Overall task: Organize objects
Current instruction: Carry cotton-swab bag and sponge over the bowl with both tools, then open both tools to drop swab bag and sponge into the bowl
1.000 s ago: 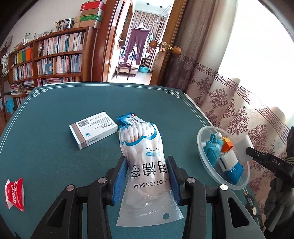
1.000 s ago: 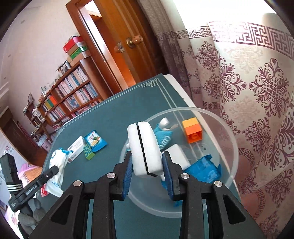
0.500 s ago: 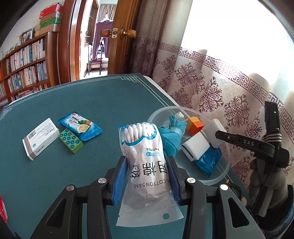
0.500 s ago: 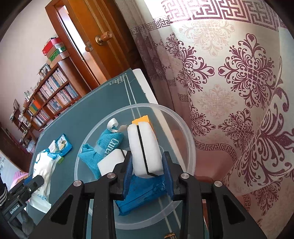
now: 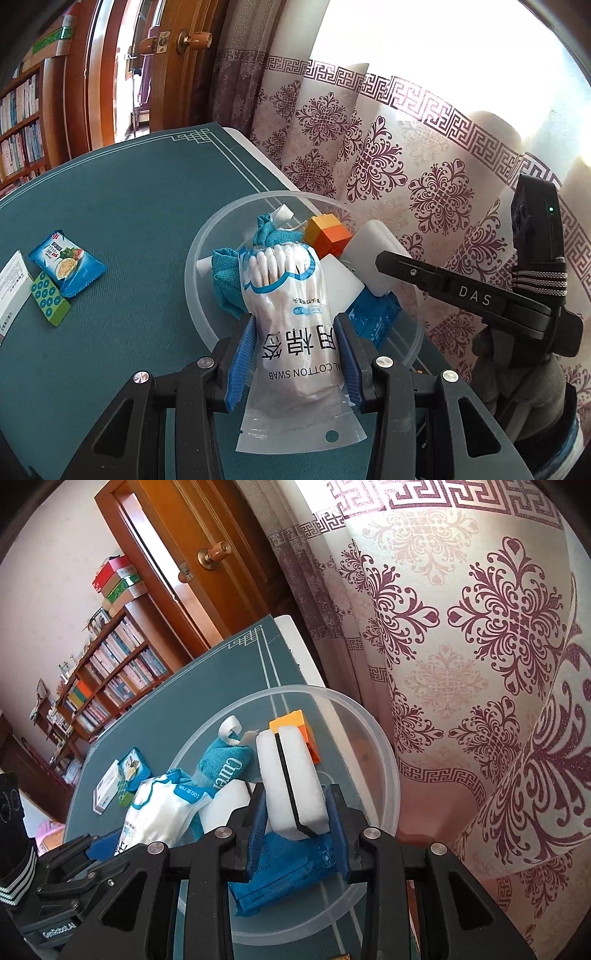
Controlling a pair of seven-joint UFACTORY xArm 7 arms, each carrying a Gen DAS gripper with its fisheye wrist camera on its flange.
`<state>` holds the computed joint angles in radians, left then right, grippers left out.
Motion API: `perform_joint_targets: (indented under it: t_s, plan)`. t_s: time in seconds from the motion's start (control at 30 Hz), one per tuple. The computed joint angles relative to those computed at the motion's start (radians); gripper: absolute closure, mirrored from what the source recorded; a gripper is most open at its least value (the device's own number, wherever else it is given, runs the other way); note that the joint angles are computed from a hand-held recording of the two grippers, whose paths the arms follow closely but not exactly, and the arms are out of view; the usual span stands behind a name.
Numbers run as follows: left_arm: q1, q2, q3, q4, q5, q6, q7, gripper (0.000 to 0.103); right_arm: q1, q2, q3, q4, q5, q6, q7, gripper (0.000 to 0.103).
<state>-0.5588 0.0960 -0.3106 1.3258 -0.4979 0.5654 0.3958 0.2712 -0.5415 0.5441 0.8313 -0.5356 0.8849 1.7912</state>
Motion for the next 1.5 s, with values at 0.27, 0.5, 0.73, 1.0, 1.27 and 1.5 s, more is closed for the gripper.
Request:
perform_joint_targets:
  t_s: [0.27, 0.5, 0.73, 1.0, 1.27, 1.5]
  plan:
    - [-0.012, 0.068, 0.002, 0.057, 0.070, -0.053, -0.082, 0.057, 0.000, -0.007, 0.000, -0.003, -0.001, -0.004, 0.004, 0.070]
    - [-0.009, 0.111, -0.012, 0.084, 0.141, -0.098, -0.141, 0.055, -0.002, -0.005, 0.003, 0.005, -0.001, -0.001, 0.004, 0.070]
    - [0.023, 0.073, -0.025, 0.048, 0.061, -0.107, -0.092, 0.030, -0.009, 0.015, 0.014, 0.038, -0.017, 0.023, 0.004, 0.070]
    - [0.033, -0.002, 0.001, -0.030, 0.033, -0.198, -0.084, 0.015, -0.004, 0.016, 0.020, 0.055, -0.022, 0.073, 0.040, 0.065]
    - [0.039, -0.027, 0.018, -0.063, 0.049, -0.200, -0.102, 0.014, 0.004, 0.015, 0.023, 0.074, -0.030, 0.088, 0.043, 0.062]
    - [0.038, -0.059, 0.033, -0.114, 0.091, -0.231, -0.158, 0.004, 0.008, 0.049, 0.049, 0.117, -0.048, 0.120, 0.065, 0.061]
